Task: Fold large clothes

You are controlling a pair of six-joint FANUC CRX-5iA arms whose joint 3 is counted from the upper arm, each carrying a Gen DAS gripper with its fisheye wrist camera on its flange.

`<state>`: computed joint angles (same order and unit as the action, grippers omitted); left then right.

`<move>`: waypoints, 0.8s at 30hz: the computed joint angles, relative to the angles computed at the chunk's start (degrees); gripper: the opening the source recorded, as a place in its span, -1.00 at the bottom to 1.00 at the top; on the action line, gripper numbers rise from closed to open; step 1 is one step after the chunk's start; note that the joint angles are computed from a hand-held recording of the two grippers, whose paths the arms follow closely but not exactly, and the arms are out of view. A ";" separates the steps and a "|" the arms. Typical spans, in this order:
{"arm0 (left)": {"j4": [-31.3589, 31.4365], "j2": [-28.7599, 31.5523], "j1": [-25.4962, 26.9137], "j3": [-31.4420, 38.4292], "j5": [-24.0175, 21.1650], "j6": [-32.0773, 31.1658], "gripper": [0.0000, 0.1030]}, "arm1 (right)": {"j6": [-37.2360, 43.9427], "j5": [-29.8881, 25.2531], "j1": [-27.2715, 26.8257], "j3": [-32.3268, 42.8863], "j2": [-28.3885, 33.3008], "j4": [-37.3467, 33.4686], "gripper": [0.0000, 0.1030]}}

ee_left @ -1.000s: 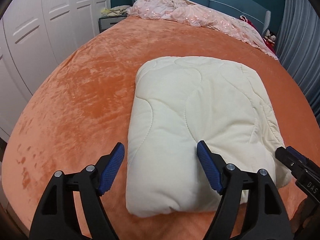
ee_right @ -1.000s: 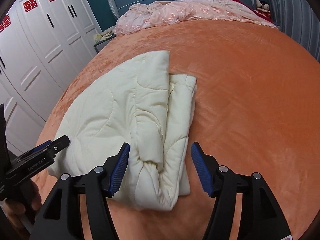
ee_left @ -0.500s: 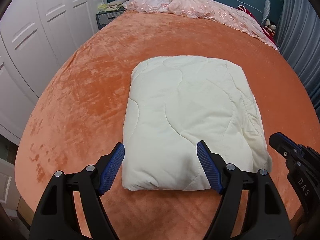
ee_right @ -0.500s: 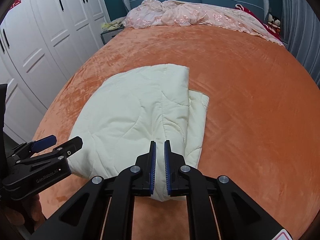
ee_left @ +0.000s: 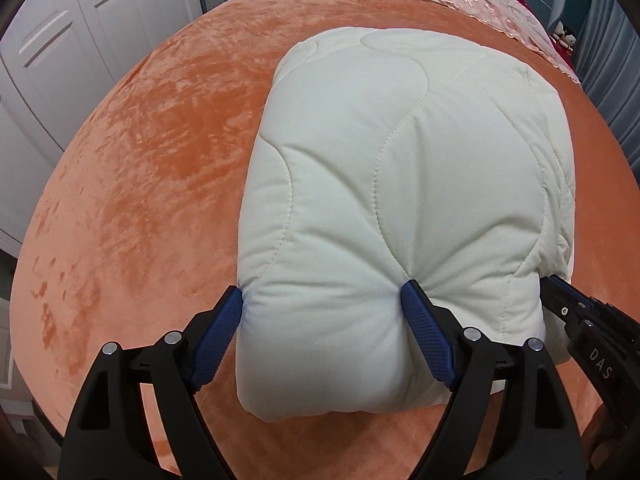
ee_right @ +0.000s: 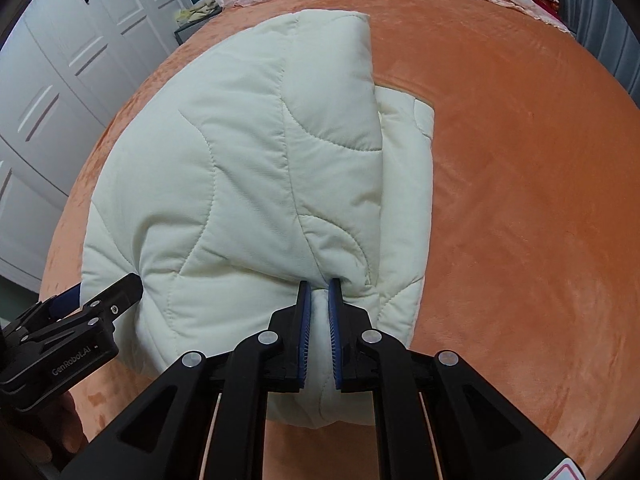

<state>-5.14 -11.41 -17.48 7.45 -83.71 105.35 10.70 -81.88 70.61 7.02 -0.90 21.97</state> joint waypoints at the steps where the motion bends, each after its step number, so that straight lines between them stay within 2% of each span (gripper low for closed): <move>1: 0.47 -0.11 0.26 -0.53 0.37 0.21 0.58 | -0.37 0.48 -0.04 -0.53 -0.16 0.08 -0.85; 5: 2.82 -0.52 1.78 -2.50 1.86 0.64 0.63 | -1.46 1.19 0.31 -1.79 -0.25 0.98 -0.85; 12: 0.40 -0.42 -0.28 -2.62 2.75 2.09 0.66 | -2.24 1.16 1.08 -2.64 0.66 2.94 -0.85; 21: -0.56 -0.23 -0.42 -2.62 3.06 2.41 0.74 | -2.82 1.32 1.26 -2.78 0.66 3.38 -0.84; 22: 0.11 -0.27 0.07 -2.27 2.71 1.77 0.73 | -2.49 1.21 0.93 -2.37 0.40 2.68 -0.84; 24: 3.65 -0.67 2.26 -1.67 2.06 -0.76 0.54 | -2.58 0.12 0.71 -0.87 -0.70 1.71 -0.84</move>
<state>-1.50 -12.08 -15.22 5.78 -81.65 104.58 8.12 -81.75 71.32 6.15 -1.60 23.68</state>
